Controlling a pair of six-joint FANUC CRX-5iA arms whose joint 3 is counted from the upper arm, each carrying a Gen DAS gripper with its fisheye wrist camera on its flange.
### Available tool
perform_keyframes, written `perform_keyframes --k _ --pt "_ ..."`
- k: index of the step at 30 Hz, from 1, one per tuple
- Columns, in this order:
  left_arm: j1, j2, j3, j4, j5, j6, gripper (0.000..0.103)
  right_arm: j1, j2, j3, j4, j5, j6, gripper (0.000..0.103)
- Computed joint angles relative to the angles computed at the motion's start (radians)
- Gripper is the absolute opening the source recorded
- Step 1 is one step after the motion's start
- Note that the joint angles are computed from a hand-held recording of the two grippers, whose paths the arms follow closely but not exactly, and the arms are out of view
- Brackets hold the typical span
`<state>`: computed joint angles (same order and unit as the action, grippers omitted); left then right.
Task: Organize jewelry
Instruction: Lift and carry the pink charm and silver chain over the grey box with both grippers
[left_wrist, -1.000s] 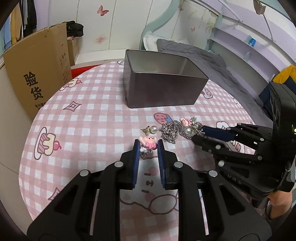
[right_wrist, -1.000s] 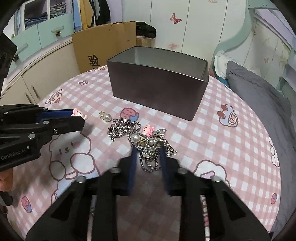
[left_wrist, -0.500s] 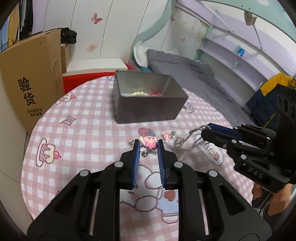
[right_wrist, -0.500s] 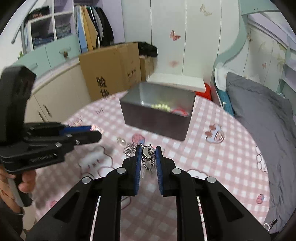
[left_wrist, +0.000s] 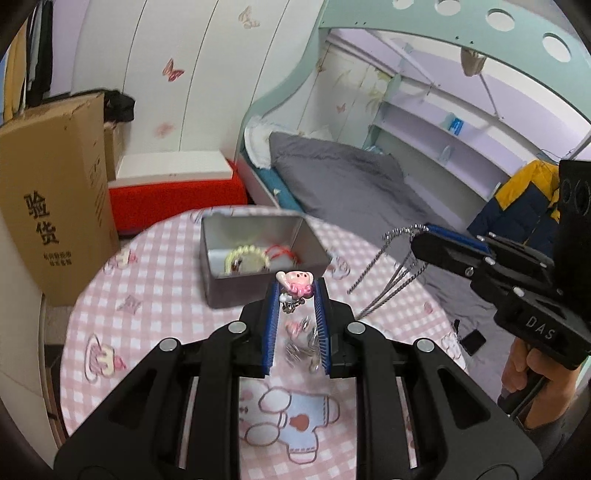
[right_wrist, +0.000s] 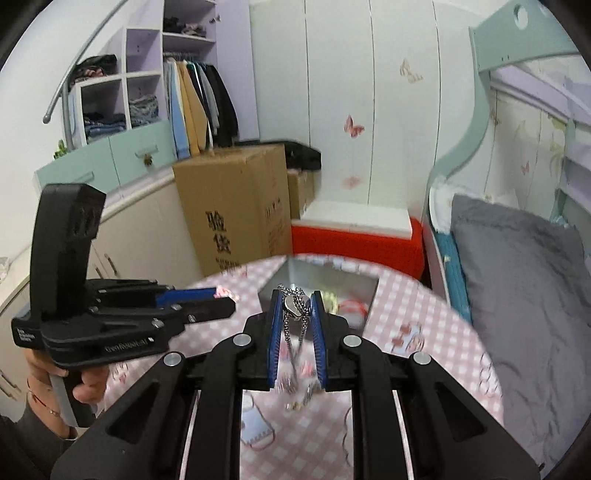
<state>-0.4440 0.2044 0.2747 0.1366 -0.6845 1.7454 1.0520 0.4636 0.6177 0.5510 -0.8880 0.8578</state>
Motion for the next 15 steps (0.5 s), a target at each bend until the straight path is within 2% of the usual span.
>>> perform_keyframes --k 11,15 --pt "0.030 0.081 0.177 0.029 -0.039 -0.052 0.019 -0.041 0.101 0.210 0.021 0.002 0.097 0.013" --pt "0.042 0.131 0.269 0.007 -0.079 -0.043 0.019 -0.057 0.154 0.313 0.001 -0.015 0.145 0.013"
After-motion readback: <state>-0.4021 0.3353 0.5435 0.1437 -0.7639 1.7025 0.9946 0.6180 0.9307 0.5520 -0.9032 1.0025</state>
